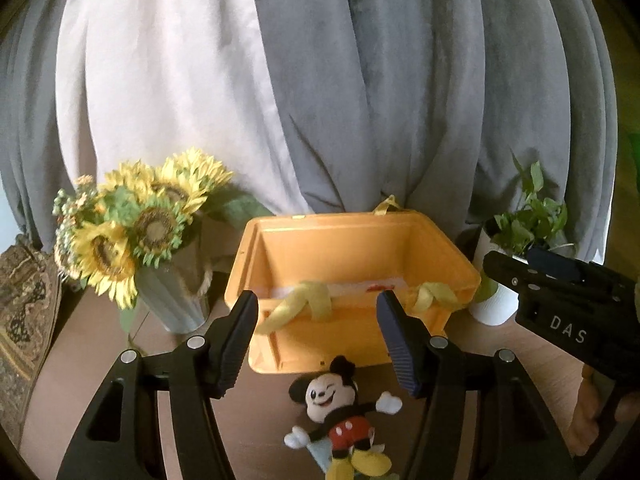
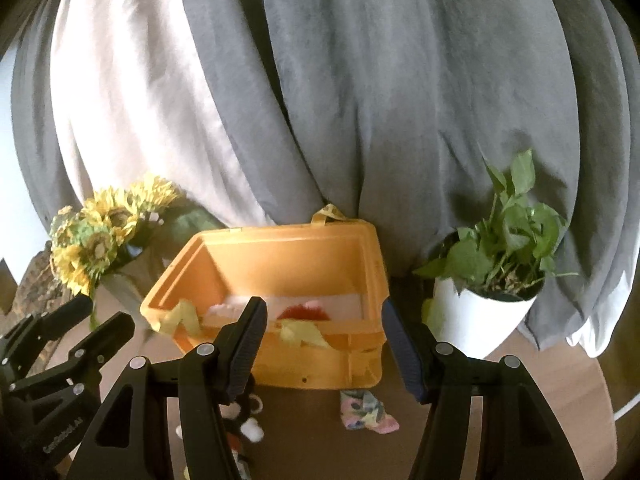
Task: Organize soft objects
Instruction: 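Withdraw both tools from the crate toward the Mickey plush and frog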
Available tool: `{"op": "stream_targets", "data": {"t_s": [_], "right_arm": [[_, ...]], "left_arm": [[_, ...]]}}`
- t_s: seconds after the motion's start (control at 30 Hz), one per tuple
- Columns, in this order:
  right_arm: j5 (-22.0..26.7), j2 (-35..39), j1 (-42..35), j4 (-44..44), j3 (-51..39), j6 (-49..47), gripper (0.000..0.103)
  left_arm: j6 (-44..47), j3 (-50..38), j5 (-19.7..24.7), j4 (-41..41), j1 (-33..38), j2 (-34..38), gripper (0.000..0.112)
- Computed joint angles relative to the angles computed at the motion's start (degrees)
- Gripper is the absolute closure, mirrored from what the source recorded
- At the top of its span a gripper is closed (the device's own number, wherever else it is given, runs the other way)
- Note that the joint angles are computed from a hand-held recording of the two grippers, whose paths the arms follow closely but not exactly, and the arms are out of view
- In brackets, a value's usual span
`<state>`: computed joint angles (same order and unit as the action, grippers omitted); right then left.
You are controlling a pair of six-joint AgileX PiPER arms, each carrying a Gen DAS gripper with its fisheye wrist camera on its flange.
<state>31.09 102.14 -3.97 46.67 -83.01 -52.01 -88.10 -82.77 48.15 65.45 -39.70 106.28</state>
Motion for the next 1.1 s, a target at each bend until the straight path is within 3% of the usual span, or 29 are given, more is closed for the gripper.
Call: {"op": "stream_targets", "data": {"t_s": [0.17,0.47,0.77,1.1], "right_arm": [[-1.19,-1.85,-1.01,5.24,4.84,-7.2,0.042],[1.2,-0.88,-3.88,10.56,8.12,-15.76,0.042],[5.24,3.15,-6.12,7.95,7.72,-15.55,0.042],[3.49,5.84,-5.72,6.57,8.94,-18.47,0.042]], "left_arm": [[-2.07,1.61,1.62,-0.84,-1.83,-0.09,0.052],[-4.67,1.37,4.34,-2.94,-5.04,2.63,0.052],[-4.86,1.03,4.8,-7.1,-6.81,5.21,0.051],[-7.05,0.63,4.57,-11.39,-6.73,8.45,0.051]]}}
